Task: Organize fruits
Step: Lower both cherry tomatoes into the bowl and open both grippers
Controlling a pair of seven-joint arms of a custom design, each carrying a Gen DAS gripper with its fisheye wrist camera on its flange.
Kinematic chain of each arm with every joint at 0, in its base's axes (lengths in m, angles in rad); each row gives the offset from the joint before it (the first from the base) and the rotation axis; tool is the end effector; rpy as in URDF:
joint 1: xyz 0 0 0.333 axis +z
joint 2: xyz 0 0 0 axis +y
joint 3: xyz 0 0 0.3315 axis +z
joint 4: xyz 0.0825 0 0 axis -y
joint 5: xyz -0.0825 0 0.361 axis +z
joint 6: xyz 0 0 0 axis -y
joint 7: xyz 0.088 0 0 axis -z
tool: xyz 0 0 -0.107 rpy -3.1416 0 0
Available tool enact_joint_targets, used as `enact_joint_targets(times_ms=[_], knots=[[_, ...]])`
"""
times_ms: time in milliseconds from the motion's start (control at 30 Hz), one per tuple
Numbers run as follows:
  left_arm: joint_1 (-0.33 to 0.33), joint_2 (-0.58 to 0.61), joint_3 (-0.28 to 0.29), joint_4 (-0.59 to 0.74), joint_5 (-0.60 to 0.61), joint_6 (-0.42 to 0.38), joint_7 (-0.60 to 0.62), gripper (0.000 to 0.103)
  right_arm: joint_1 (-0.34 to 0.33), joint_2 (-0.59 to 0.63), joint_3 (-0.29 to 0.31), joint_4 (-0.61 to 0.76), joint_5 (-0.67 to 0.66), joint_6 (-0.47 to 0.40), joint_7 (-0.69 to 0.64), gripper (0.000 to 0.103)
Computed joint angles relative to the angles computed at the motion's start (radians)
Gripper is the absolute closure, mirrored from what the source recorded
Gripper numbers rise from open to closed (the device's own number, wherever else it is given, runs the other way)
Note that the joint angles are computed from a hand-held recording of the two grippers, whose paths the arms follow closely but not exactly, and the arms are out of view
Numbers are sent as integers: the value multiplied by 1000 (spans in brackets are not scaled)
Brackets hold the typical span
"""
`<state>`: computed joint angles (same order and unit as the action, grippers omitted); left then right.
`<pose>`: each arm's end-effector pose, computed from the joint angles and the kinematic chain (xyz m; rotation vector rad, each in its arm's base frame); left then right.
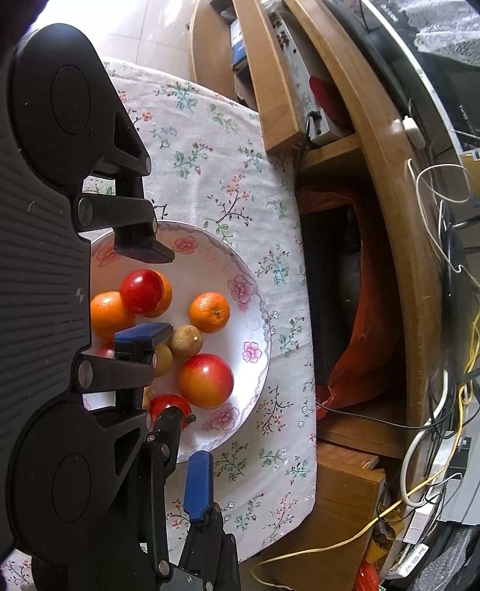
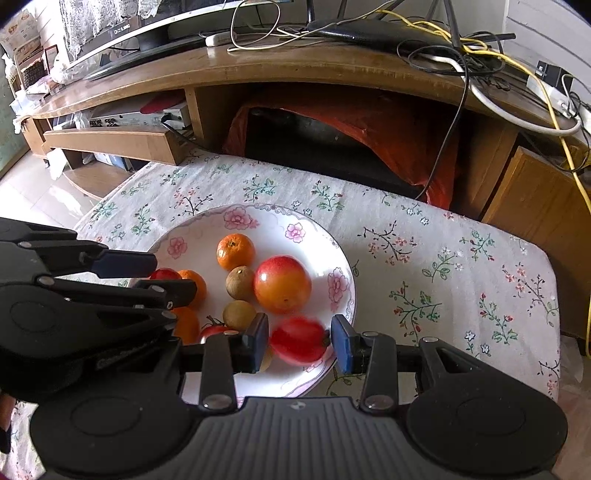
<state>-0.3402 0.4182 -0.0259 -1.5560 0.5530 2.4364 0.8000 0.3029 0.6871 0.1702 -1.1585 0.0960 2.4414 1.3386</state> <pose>0.6561 -0.2469 0.4804 -1.8846 1.7615 -0.4597 0.7103 0.3122 0.4839 -2.2361 1.2092 -0.3079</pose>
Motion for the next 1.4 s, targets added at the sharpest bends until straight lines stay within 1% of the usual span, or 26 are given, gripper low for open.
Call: enact_joint_targets(times_ms=[267,367,533,733,800,933,1067,1200,1400], knots=[[-9,-4,7,0,27,-10,-11,54,-1,-8,1,-16,3,17,4,64],[-15,-14,12,-7,58,-15,-28,50,-3,-11,4,-21,6,24,4,64],[-8,-39,8,-37,79,-6,-71,38,-9,-28,10,-43,16,44,2,64],[-12,-79,2,-77,141,-12,-139,25,-18,-70,16,-97,29,73,2,62],[-11,-93,-2,-94,163,-11,-166,22,-20,-87,17,-119,32,85,2,61],[0,-118,-20,-130,177,6,-204,19,-26,-124,18,-169,35,109,1,60],[2,-141,-33,-163,199,15,-237,18,-17,-149,1,-203,12,120,28,59],[3,-170,-46,-203,225,30,-283,17,-28,-179,7,-247,21,133,39,59],[5,-216,-68,-263,282,50,-372,14,-53,-258,23,-359,62,170,38,59]])
